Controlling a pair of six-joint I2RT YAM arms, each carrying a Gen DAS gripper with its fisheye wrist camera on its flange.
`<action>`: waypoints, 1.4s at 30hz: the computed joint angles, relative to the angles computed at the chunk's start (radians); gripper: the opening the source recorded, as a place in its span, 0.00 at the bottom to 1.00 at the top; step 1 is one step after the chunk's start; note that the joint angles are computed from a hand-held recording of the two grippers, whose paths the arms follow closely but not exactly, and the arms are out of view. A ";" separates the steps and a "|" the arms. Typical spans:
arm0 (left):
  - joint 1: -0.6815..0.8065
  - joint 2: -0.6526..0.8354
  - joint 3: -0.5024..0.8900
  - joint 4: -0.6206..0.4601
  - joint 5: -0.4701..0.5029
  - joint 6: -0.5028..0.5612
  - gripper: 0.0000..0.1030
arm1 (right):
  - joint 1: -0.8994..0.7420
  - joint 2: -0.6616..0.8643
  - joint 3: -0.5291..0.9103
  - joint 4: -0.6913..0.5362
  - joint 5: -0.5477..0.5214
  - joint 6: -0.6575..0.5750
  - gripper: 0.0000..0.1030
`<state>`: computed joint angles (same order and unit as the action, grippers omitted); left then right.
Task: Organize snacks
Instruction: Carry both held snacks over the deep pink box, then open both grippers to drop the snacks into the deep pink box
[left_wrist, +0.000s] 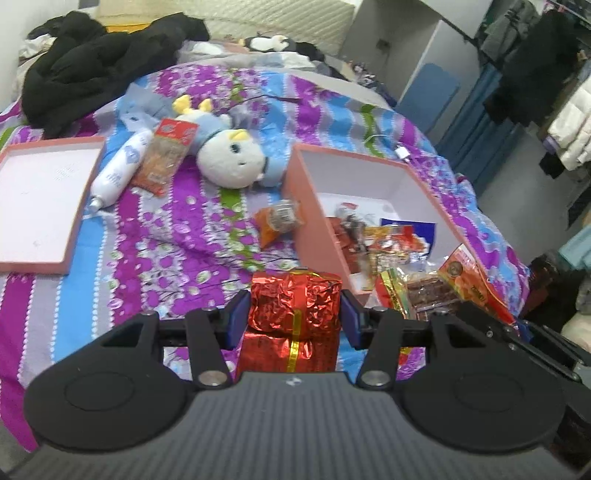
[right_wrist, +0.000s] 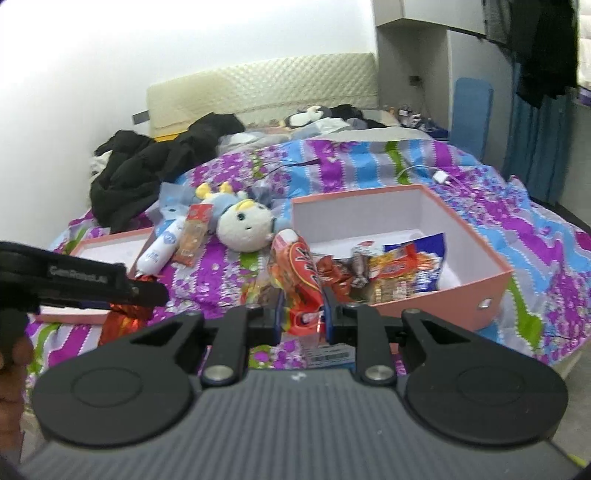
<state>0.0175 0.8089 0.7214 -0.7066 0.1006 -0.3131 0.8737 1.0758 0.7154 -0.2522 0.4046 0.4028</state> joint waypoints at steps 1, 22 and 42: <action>-0.021 0.013 0.010 0.010 -0.008 -0.009 0.55 | -0.017 -0.009 0.001 -0.009 -0.002 -0.005 0.23; -0.162 0.872 0.577 0.307 0.033 0.021 0.55 | -0.489 0.391 0.236 0.186 -0.283 -0.213 0.23; -0.154 1.369 1.048 0.220 0.062 0.089 0.72 | -0.603 0.806 0.491 0.191 -0.364 -0.205 0.64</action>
